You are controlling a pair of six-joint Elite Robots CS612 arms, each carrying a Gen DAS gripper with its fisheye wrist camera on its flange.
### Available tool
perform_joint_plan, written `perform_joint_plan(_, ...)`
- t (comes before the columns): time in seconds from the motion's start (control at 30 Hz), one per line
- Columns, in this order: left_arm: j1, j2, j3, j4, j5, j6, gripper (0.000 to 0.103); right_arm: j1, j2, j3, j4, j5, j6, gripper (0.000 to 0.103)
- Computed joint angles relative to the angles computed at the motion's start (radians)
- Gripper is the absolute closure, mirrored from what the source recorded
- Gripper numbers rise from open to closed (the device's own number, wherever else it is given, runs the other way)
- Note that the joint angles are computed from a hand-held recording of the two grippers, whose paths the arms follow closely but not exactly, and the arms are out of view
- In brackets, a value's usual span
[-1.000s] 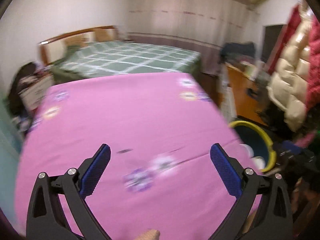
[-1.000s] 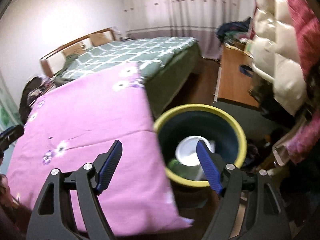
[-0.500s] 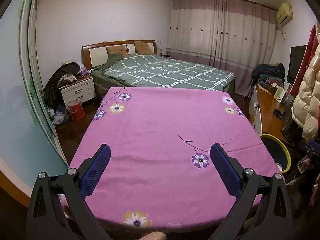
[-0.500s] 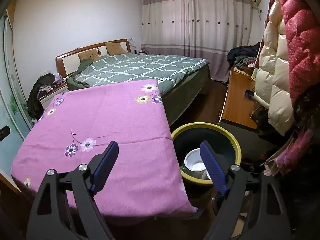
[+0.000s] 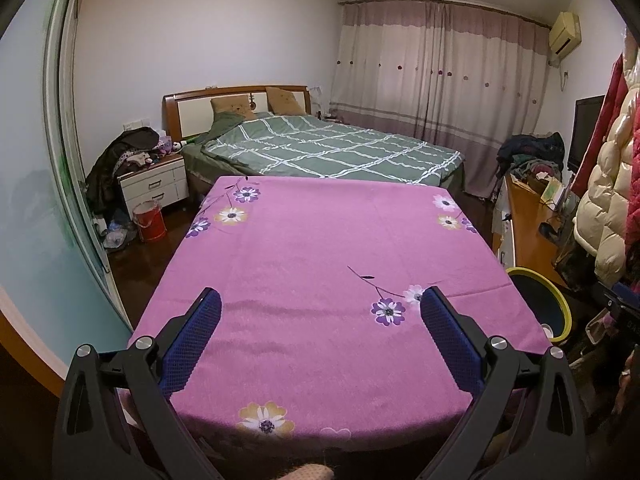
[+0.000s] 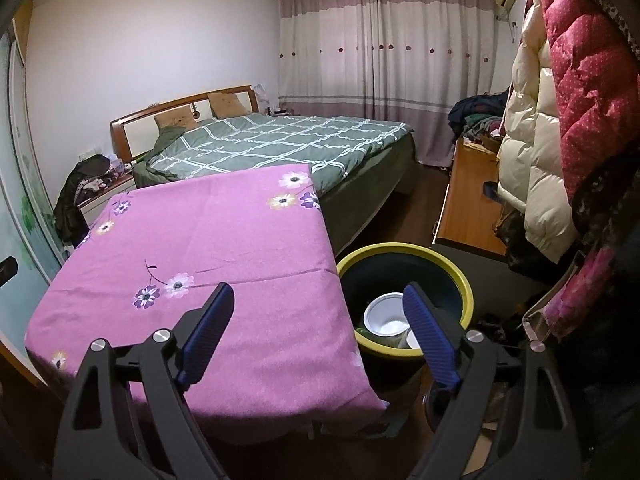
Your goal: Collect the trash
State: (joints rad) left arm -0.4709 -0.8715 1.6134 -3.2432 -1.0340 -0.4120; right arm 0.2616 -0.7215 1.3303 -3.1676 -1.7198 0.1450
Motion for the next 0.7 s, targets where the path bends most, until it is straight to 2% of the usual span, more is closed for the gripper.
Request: perform_joint_plan(0.7, 0.007, -0.002, 0.001, 0.009, -0.011, -0.008, 0.005, 0.002, 0.001, -0.004, 0.001, -0.001, 0.002, 0.019)
